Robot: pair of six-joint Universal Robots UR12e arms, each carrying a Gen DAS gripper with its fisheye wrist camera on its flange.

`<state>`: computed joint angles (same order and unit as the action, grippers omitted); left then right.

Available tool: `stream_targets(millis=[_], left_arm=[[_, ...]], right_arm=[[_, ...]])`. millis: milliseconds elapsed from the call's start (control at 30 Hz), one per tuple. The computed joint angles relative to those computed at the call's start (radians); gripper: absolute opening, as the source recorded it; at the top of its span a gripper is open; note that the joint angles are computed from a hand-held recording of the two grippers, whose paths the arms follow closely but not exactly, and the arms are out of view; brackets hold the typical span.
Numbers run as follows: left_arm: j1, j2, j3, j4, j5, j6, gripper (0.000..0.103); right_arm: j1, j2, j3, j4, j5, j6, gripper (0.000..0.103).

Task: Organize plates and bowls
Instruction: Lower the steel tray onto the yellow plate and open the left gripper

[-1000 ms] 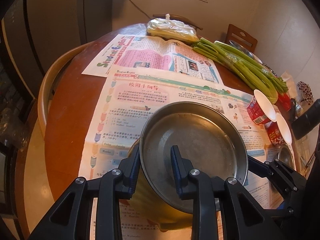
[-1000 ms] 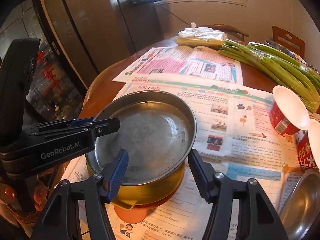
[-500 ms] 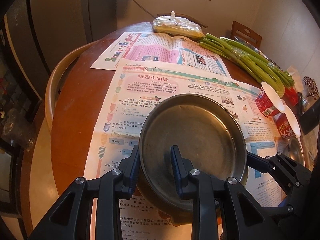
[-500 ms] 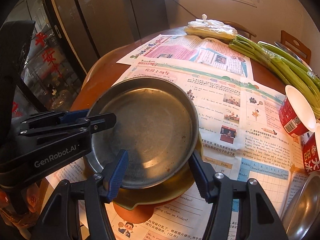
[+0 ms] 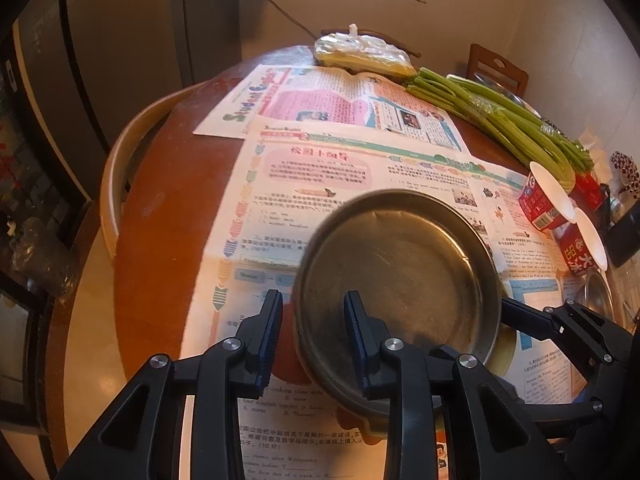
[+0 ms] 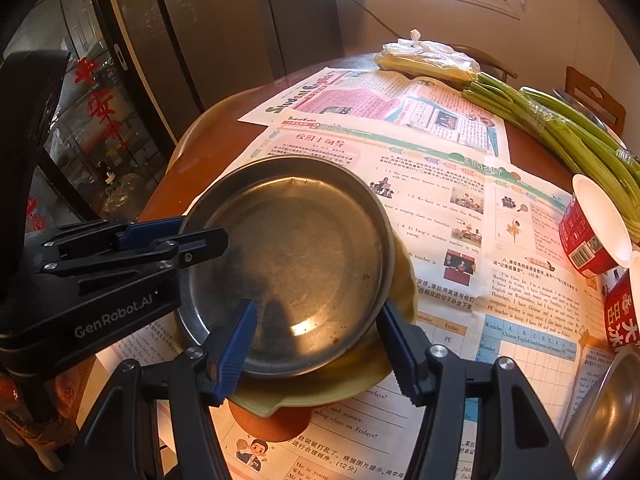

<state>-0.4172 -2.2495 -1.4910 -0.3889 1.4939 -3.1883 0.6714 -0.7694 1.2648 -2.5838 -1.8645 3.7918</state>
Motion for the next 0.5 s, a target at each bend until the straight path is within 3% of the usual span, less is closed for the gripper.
stream_targets(millis=[67,267,400,500], left_arm=[[0.004,0.006,-0.009,0.016,-0.004,-0.003,0.051],[0.017,0.021,-0.027,0.035,-0.026,-0.038,0.057],[0.042,0.03,-0.047,0.03,-0.132,-0.089,0.063],[0.049,0.033,-0.057,0.029,-0.136,-0.114,0.064]], right_arm=[[0.0,-0.006,0.01,-0.015,-0.002,0.008,0.063],[-0.004,-0.022,0.038,-0.06,-0.002,0.025,0.063],[-0.005,-0.033,0.059,-0.096,0.0,0.023,0.063],[-0.008,-0.036,0.066,-0.104,0.01,0.012,0.064]])
